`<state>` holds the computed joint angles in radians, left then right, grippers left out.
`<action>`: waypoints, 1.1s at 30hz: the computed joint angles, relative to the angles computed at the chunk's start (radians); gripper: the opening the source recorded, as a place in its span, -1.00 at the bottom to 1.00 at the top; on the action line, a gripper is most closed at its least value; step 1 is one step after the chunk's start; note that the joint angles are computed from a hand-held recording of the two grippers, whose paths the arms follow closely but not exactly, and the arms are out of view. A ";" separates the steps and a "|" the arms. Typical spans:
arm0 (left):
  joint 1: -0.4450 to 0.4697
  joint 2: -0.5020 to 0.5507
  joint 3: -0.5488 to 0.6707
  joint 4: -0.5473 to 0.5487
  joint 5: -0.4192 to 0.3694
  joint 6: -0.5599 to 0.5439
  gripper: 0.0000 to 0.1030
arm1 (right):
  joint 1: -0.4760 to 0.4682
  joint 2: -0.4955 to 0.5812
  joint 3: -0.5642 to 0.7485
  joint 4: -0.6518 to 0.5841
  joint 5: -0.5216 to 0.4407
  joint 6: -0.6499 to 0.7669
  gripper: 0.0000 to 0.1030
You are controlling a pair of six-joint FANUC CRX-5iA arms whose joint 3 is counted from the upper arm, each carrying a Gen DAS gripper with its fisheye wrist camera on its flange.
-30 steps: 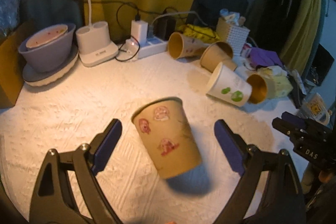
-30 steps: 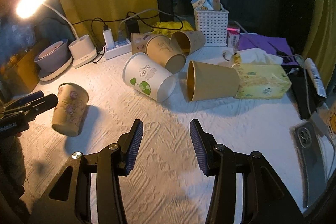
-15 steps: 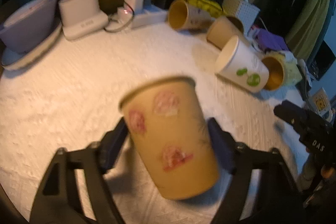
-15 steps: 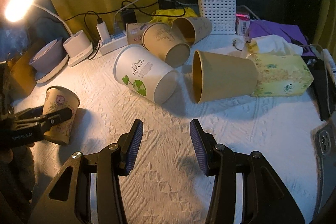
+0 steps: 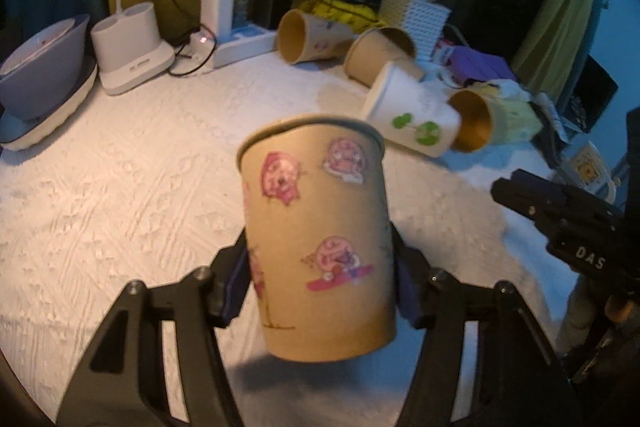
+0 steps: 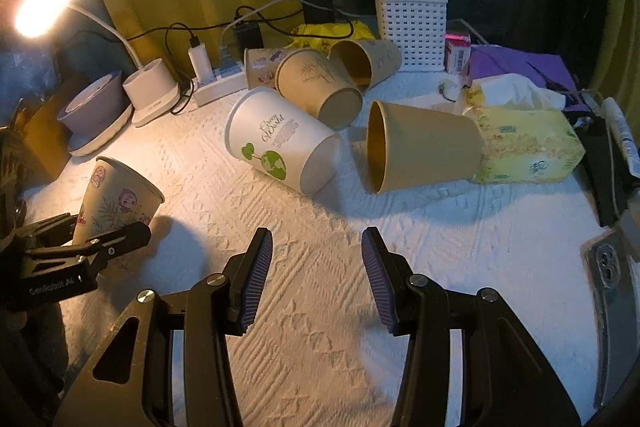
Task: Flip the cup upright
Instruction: 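Lift the cup with the left gripper while the right gripper grasps its rim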
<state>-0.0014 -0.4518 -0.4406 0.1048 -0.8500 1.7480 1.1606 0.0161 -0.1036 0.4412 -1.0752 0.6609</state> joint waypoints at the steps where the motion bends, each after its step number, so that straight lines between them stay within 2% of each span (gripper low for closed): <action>1: -0.011 -0.011 -0.003 -0.004 0.003 0.002 0.18 | 0.006 -0.005 -0.002 0.004 -0.002 -0.004 -0.05; 12: -0.196 -0.097 0.000 -0.156 0.027 0.109 0.18 | 0.100 -0.082 -0.003 0.012 -0.034 -0.047 -0.04; 14: -0.227 -0.109 -0.006 -0.172 0.029 0.120 0.18 | 0.118 -0.099 -0.002 0.003 -0.035 -0.058 0.26; 15: -0.236 -0.113 -0.009 -0.177 0.031 0.124 0.18 | 0.126 -0.106 -0.003 0.001 -0.032 -0.063 0.30; 23: -0.350 -0.165 -0.025 -0.274 0.059 0.190 0.18 | 0.197 -0.161 -0.011 -0.030 -0.042 -0.099 0.32; 26: -0.418 -0.167 -0.010 -0.369 0.043 0.272 0.18 | 0.214 -0.183 -0.018 -0.047 -0.035 -0.119 0.32; 29: -0.528 -0.148 0.027 -0.525 0.001 0.398 0.18 | 0.210 -0.210 -0.018 -0.108 -0.003 -0.118 0.32; 33: -0.572 -0.151 0.029 -0.569 0.005 0.436 0.18 | 0.230 -0.224 -0.018 -0.114 0.004 -0.130 0.32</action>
<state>-0.5738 -0.6027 -0.4117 -0.4639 -0.8453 2.1844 1.3911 -0.2074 -0.1217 0.3269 -1.0710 0.5309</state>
